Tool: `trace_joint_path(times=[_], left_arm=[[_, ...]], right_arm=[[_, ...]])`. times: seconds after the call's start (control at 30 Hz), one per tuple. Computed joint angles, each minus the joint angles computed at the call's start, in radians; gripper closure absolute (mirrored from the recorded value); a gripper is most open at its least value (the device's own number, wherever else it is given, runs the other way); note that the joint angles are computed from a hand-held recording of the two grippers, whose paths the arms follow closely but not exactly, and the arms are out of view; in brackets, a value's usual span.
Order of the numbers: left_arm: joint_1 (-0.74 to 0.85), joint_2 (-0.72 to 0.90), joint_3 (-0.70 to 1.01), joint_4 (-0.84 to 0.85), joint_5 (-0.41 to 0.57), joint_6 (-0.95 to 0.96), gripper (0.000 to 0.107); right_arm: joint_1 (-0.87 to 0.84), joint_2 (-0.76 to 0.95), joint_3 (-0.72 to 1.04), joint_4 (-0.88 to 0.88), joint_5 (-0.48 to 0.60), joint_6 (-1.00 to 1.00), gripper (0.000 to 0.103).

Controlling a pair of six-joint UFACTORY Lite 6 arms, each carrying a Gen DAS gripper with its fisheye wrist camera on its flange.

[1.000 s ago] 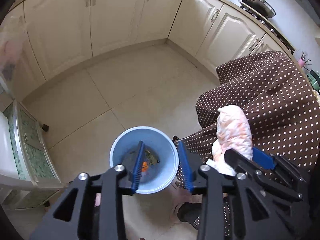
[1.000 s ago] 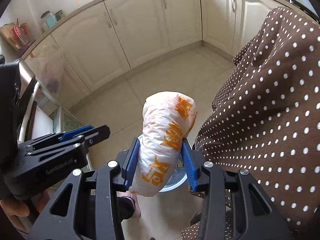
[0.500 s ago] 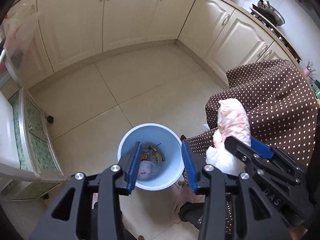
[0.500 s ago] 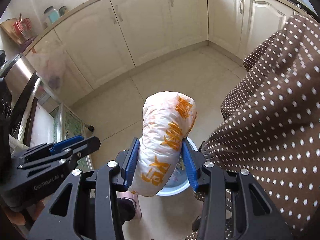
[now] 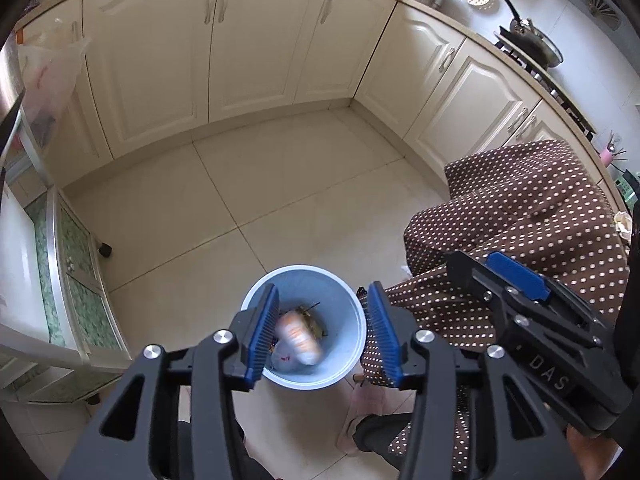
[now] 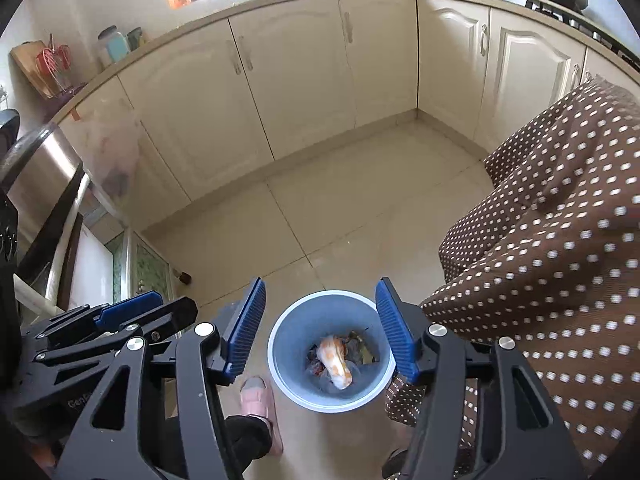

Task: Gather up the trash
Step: 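Carry the bag and tangerine over the blue bucket and open both tools, then grasp the bread piece with the left tool while the right tool grasps the green-white wrapper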

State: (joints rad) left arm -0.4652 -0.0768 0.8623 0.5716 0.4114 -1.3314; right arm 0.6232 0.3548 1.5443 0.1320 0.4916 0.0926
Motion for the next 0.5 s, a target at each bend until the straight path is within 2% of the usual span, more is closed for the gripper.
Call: trace_joint_path(times=[0.13,0.23,0.37,0.5], left_arm=[[-0.07,-0.046,0.037,0.045,0.085,-0.051,0.061],[-0.138,-0.057,0.097,0.064,0.162,-0.066,0.061],[-0.243,-0.024,0.221,0.107,0.263,-0.097,0.061],[-0.371,0.074,0.427,0.154,0.377,-0.114,0.061]], right_arm=[[0.009,-0.113,-0.05,-0.085,0.01,0.056,0.047],[-0.015,-0.202,-0.081,-0.046,0.043,0.019,0.046],[-0.056,-0.34,-0.131,-0.076,0.078,0.026,0.046],[-0.132,-0.476,-0.163,-0.051,0.119,-0.023,0.045]])
